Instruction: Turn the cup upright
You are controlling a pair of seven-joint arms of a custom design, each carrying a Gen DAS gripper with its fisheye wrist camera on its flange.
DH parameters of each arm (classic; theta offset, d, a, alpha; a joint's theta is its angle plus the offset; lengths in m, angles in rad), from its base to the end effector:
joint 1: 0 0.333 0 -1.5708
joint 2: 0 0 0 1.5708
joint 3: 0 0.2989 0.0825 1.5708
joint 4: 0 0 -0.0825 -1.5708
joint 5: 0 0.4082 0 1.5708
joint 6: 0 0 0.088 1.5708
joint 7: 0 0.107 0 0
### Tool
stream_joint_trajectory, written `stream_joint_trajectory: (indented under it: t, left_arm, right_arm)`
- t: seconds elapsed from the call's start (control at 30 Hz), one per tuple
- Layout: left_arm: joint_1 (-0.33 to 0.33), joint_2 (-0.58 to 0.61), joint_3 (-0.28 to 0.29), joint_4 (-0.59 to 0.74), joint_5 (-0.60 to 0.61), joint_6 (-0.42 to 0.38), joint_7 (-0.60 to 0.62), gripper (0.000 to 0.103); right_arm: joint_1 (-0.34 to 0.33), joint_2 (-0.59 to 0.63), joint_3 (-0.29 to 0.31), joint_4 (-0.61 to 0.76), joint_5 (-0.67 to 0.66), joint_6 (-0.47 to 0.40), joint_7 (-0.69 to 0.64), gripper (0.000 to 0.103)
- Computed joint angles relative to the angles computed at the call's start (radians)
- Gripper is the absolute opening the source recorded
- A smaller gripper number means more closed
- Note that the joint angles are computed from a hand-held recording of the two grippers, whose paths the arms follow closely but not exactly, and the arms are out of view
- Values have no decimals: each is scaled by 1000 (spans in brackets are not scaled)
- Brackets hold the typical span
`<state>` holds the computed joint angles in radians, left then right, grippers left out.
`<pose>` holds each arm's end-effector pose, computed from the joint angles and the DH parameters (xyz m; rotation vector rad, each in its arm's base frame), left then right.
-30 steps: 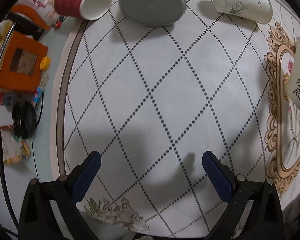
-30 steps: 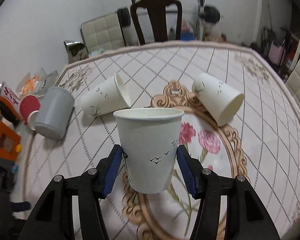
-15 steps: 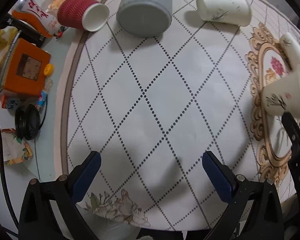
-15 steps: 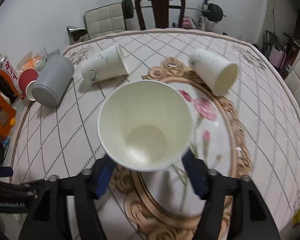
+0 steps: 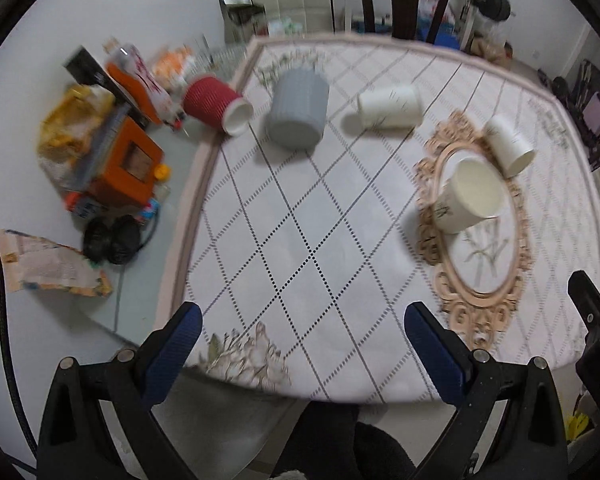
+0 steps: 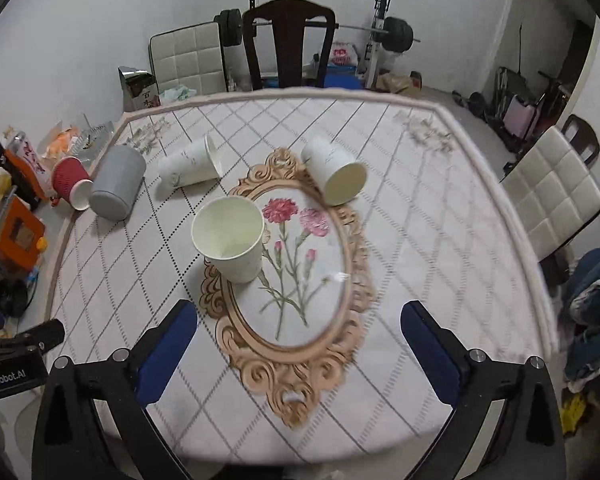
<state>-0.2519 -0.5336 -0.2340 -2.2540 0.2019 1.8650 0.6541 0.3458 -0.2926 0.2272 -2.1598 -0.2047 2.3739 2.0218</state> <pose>0.3909 -0.2031 0.5564 -2.3504 1.5440 -0.1384 0.4483 0.2972 0.5479 -2.1148 1.6582 -0.5044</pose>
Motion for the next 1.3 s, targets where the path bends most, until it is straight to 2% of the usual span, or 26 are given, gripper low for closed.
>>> stream_joint_trajectory:
  t: [0.27, 0.47, 0.63, 0.93, 1.3]
  left_arm:
    - [-35, -112, -85, 118, 79, -119, -69, 103]
    - [-63, -156, -136, 186, 123, -191, -101, 103]
    - [-80, -172, -168, 216, 139, -247, -137, 103]
    - [-114, -207, -180, 221, 131, -290, -197, 103]
    - [-116, -229, -168, 215, 149, -289, -160, 103]
  right_arm:
    - [-13, -225, -8, 28, 62, -170, -92, 103]
    - [-34, -373, -10, 37, 134, -241, -153, 103]
    - [-63, -475, 2, 23, 170, -266, -186, 103]
    - [-92, -569, 26, 10, 210, -316, -229, 103]
    - [-110, -546, 58, 57, 226, -351, -215, 103]
